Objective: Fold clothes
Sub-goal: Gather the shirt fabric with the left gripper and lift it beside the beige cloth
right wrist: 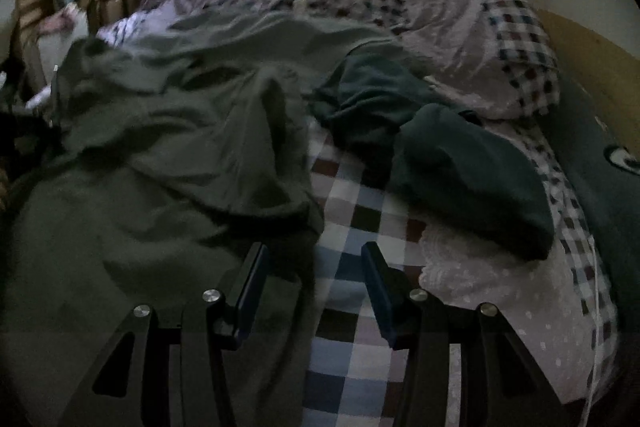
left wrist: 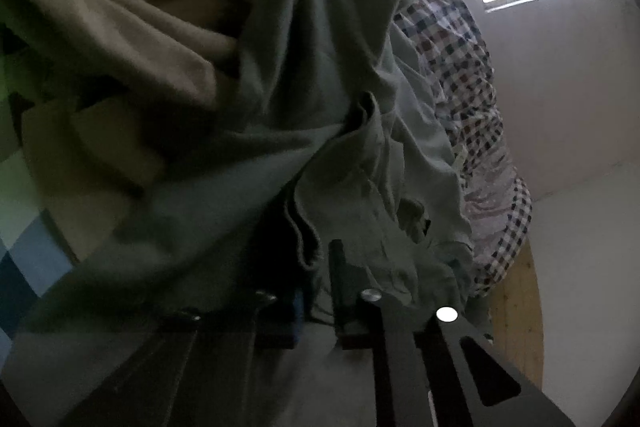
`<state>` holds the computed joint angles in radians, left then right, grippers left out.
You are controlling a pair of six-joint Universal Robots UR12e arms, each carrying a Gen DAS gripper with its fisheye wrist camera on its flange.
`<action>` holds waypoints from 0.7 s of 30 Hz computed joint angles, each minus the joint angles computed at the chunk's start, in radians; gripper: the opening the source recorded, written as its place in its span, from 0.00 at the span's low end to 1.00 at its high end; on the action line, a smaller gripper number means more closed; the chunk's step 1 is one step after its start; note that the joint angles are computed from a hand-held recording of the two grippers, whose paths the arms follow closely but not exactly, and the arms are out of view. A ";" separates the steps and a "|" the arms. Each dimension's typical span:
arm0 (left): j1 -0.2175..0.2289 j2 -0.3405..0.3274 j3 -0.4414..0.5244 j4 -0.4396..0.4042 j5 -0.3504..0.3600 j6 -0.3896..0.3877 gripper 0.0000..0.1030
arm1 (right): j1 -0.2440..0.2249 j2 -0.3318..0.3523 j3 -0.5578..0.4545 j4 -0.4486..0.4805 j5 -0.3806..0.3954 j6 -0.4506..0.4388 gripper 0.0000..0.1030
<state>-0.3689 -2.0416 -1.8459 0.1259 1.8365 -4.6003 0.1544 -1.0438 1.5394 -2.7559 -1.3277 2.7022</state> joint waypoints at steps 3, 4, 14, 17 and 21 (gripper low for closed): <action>-0.011 -0.005 0.000 0.058 0.063 0.011 0.03 | -0.003 0.019 -0.029 0.043 0.009 0.018 0.50; -0.015 -0.003 0.000 0.067 0.089 0.016 0.03 | -0.006 0.026 -0.039 0.060 0.021 0.027 0.50; -0.009 0.009 -0.025 0.060 0.132 -0.034 0.02 | 0.026 0.076 -0.116 0.130 -0.025 -0.047 0.48; -0.008 0.006 -0.022 0.057 0.126 -0.031 0.02 | 0.043 0.105 -0.154 0.141 -0.103 -0.076 0.09; -0.009 0.002 -0.016 0.056 0.119 -0.015 0.02 | 0.047 0.109 -0.150 0.016 -0.189 -0.046 0.06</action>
